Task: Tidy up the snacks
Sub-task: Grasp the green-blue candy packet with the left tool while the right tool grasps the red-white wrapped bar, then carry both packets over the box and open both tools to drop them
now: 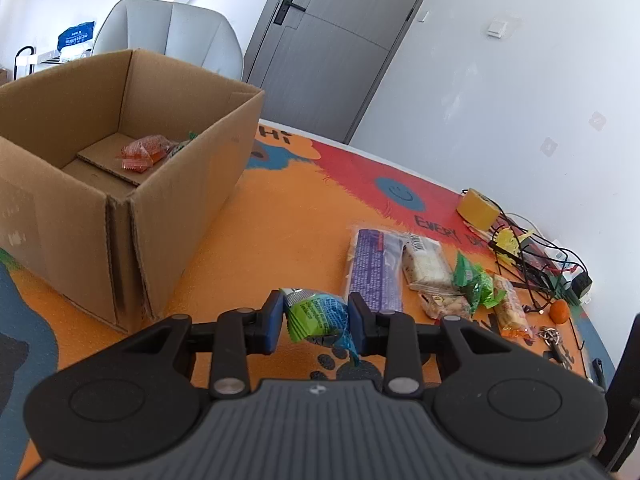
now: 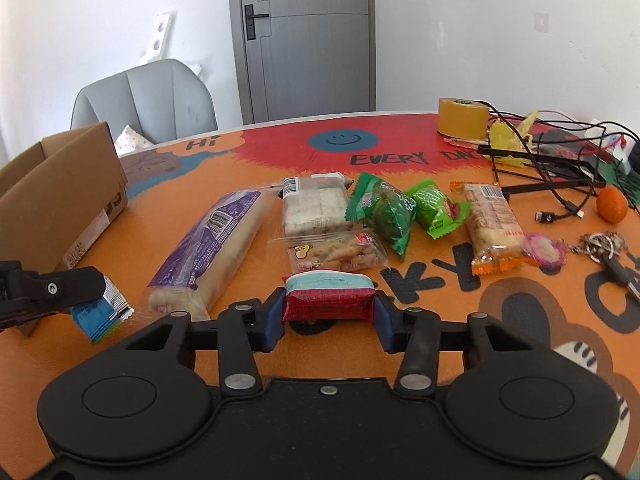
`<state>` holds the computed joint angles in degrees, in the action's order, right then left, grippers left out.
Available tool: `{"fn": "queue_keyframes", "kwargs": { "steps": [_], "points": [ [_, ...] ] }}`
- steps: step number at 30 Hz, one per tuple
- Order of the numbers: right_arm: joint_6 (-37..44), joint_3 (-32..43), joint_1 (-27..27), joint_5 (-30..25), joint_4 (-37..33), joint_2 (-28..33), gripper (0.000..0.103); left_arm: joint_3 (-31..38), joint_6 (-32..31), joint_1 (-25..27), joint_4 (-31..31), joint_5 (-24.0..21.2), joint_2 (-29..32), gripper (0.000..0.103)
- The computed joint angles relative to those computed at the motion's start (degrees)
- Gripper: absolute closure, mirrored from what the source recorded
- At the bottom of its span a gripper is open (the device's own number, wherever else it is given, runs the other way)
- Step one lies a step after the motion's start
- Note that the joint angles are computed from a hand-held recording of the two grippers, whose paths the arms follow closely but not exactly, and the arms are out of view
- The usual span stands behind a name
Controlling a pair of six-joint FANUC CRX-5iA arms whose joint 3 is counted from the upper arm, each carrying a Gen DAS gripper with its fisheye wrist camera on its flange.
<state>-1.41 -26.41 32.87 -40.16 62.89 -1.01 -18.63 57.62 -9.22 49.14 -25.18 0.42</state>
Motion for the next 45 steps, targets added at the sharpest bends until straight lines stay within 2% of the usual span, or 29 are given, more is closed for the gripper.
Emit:
{"fn": "queue_keyframes", "kwargs": {
  "steps": [9, 20, 32, 45],
  "points": [
    [-3.78, -1.33, 2.07, -1.52, 2.98, -2.62, 0.057, -1.96, -6.23, -0.81, 5.23, 2.59, -2.5, 0.07],
    [-9.07, -1.76, 2.06, 3.71, 11.15, -3.76, 0.057, -3.2, -11.34, -1.06, 8.67, 8.49, -6.12, 0.07],
    [-11.85, 0.7, 2.05, 7.45, 17.9, -1.97, 0.057, -1.52, -11.95, 3.16, 9.2, 10.06, -6.34, 0.07],
    [-7.39, 7.52, 2.92, 10.53, 17.12, 3.54, 0.057, 1.34, -8.49, 7.97, 7.68, 9.63, -3.02, 0.07]
  ]
}}
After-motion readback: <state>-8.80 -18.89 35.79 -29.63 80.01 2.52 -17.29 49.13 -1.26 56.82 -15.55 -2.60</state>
